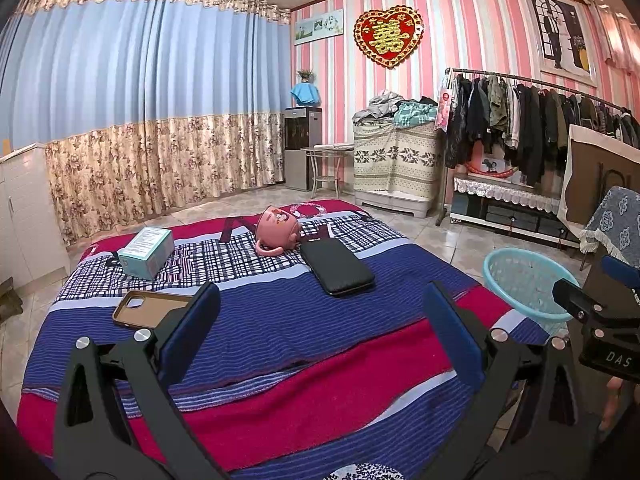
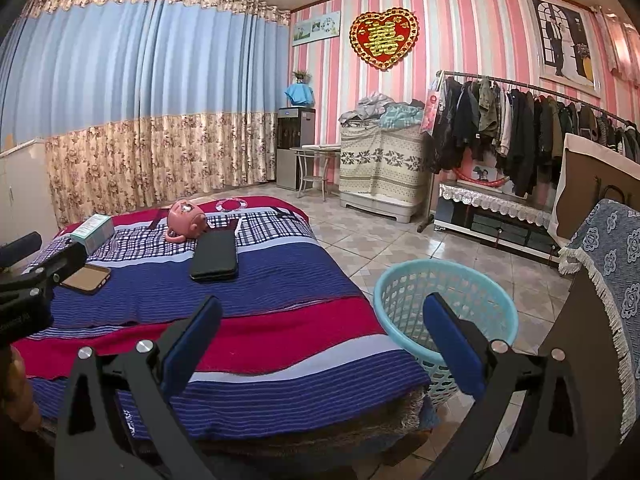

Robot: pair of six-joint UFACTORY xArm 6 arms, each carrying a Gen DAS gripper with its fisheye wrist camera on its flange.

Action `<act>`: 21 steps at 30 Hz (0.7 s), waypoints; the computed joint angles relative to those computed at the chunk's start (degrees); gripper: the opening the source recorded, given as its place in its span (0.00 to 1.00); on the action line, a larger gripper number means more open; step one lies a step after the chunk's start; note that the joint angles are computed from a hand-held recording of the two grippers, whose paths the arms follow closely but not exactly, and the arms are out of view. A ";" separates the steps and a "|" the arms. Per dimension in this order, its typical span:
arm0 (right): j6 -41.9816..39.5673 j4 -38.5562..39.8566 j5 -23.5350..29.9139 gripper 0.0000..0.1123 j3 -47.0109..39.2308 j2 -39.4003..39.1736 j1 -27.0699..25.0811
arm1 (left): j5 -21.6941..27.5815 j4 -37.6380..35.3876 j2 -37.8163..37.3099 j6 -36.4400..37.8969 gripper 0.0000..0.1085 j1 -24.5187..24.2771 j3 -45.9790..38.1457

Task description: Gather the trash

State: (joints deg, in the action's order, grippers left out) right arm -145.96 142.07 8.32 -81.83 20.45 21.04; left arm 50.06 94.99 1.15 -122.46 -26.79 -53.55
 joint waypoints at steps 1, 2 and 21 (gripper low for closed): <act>-0.20 0.23 0.07 0.88 0.05 -0.02 -0.01 | -0.01 -0.08 -0.01 0.01 0.90 -0.07 0.01; 0.22 -0.16 0.00 0.88 -0.23 0.10 0.05 | -0.03 -0.16 -0.02 0.04 0.90 -0.10 0.01; -1.40 1.61 -0.78 0.88 -1.92 0.37 1.52 | 0.21 0.10 -0.29 -0.22 0.90 -0.08 0.44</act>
